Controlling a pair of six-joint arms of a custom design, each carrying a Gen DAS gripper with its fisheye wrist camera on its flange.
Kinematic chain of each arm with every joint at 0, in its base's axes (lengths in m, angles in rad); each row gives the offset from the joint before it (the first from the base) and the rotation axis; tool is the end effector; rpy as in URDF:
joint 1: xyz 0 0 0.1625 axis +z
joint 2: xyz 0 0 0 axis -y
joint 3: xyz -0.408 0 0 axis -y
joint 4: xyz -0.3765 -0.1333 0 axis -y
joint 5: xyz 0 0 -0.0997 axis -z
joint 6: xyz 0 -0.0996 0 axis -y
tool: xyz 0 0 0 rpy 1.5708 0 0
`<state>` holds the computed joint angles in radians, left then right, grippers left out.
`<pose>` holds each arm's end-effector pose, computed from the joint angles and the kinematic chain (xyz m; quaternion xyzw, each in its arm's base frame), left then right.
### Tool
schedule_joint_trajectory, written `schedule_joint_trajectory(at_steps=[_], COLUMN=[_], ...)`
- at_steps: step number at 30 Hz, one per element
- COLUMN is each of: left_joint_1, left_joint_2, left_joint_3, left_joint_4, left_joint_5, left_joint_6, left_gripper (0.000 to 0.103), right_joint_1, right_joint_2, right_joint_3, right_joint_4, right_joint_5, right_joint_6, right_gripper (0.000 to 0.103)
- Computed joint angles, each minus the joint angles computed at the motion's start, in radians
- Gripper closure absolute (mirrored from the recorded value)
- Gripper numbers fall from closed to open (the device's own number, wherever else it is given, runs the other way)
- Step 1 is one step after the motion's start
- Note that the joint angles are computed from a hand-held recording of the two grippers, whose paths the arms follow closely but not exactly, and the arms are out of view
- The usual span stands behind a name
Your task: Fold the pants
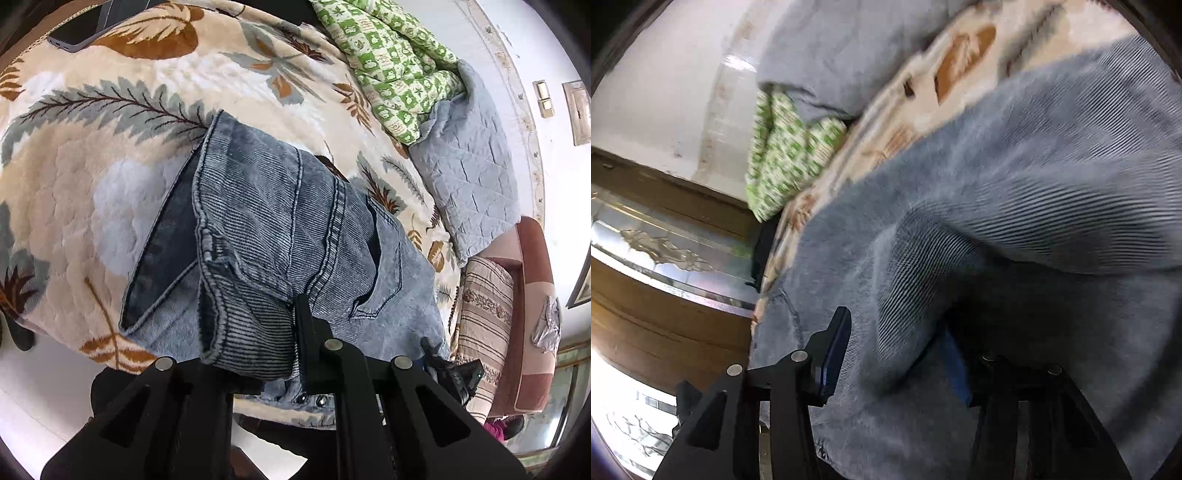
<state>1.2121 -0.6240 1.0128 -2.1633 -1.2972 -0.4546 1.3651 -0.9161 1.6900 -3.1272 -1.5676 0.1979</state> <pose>-0.1296 -0.8021 0.1844 -0.0611 0.9837 -0.1462 0.0848 -0.0037 -0.6720 0.2227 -0.1847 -0.9058 0.3813 0.0000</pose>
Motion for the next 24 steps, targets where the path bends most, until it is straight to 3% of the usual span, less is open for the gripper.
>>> schedule_joint_trajectory(at_steps=[1, 6, 11, 17, 19, 22, 23, 24], left_joint_1=[0.000, -0.013, -0.005, 0.040, 0.030, 0.023, 0.023, 0.021], left_joint_2=[0.001, -0.047, -0.114, -0.092, -0.106, -0.117, -0.118, -0.118], left_joint_3=[-0.005, 0.044, 0.149, 0.139, 0.159, 0.178, 0.182, 0.189], left_joint_4=[0.002, -0.034, -0.076, -0.017, -0.041, -0.065, -0.068, -0.075], left_joint_5=[0.000, 0.012, 0.047, 0.024, 0.023, -0.012, -0.020, -0.029], left_joint_6=[0.002, 0.036, 0.046, -0.050, -0.027, 0.010, 0.013, 0.019], left_gripper=[0.095, 0.095, 0.095, 0.094, 0.094, 0.070, 0.056, 0.050], right_joint_1=[0.005, 0.051, 0.045, -0.014, -0.016, -0.036, -0.049, -0.064], right_joint_2=[0.007, -0.066, -0.168, -0.138, -0.155, -0.220, -0.251, -0.278], right_joint_3=[-0.016, 0.063, 0.221, 0.252, 0.262, 0.323, 0.353, 0.376], right_joint_4=[0.021, -0.024, -0.019, 0.049, 0.033, -0.069, -0.112, -0.150], right_joint_5=[-0.006, 0.024, 0.064, 0.022, 0.018, 0.017, 0.003, -0.009], right_joint_6=[-0.010, -0.115, -0.136, -0.072, -0.067, -0.061, -0.046, -0.028], right_gripper=[0.099, 0.099, 0.099, 0.090, 0.074, 0.053, 0.052, 0.052])
